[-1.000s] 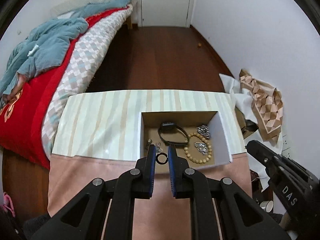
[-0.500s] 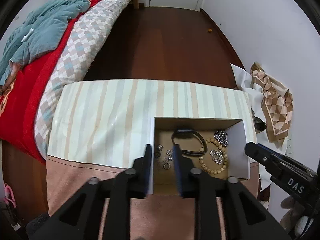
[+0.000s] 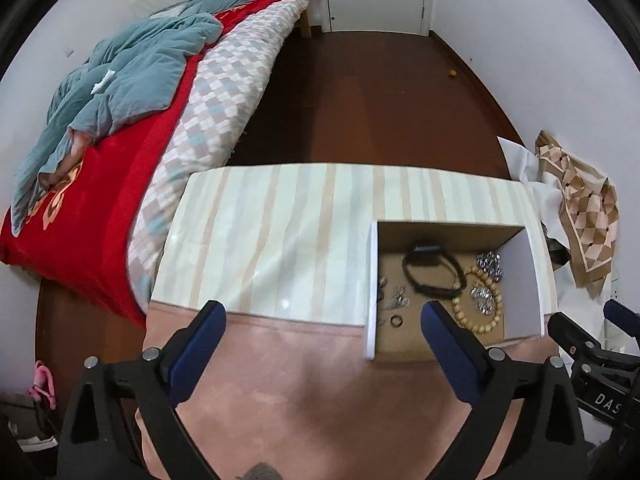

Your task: Organize jewelry

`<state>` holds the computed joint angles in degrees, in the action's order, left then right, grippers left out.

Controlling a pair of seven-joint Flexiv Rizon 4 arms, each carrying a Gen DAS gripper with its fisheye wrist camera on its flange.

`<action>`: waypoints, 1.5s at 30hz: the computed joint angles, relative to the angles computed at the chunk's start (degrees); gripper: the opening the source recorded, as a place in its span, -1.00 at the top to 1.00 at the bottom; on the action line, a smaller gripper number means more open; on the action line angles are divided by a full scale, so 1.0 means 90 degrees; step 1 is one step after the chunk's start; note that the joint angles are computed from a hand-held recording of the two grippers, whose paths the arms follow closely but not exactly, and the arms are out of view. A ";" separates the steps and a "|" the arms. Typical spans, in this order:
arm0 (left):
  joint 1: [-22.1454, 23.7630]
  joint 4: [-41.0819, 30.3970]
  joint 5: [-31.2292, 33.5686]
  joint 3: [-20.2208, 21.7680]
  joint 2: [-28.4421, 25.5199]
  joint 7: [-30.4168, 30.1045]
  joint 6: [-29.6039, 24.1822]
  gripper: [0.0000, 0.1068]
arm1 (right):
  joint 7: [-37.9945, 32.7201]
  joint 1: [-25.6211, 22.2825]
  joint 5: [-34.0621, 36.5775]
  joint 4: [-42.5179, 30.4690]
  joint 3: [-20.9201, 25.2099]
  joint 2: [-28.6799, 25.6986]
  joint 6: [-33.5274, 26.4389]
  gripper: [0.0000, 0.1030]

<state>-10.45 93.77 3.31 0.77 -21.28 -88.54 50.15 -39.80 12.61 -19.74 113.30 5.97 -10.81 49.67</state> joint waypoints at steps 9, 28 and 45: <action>0.0064 0.0805 -0.0102 -0.0038 0.0753 0.0155 0.0302 -0.87 | 0.0777 0.0113 -0.0660 0.0596 0.0151 0.0749 -0.0169 -0.97; 0.0204 0.2660 -0.1367 -0.0049 0.3497 0.1178 0.0879 -0.87 | 0.1848 0.0208 -0.1429 0.1087 0.1352 0.3473 -0.1621 -0.97; 0.0265 0.2821 -0.1947 0.0085 0.4483 0.1624 0.0130 -0.87 | 0.1909 0.0396 -0.1391 0.0560 0.1865 0.4214 -0.2508 -0.98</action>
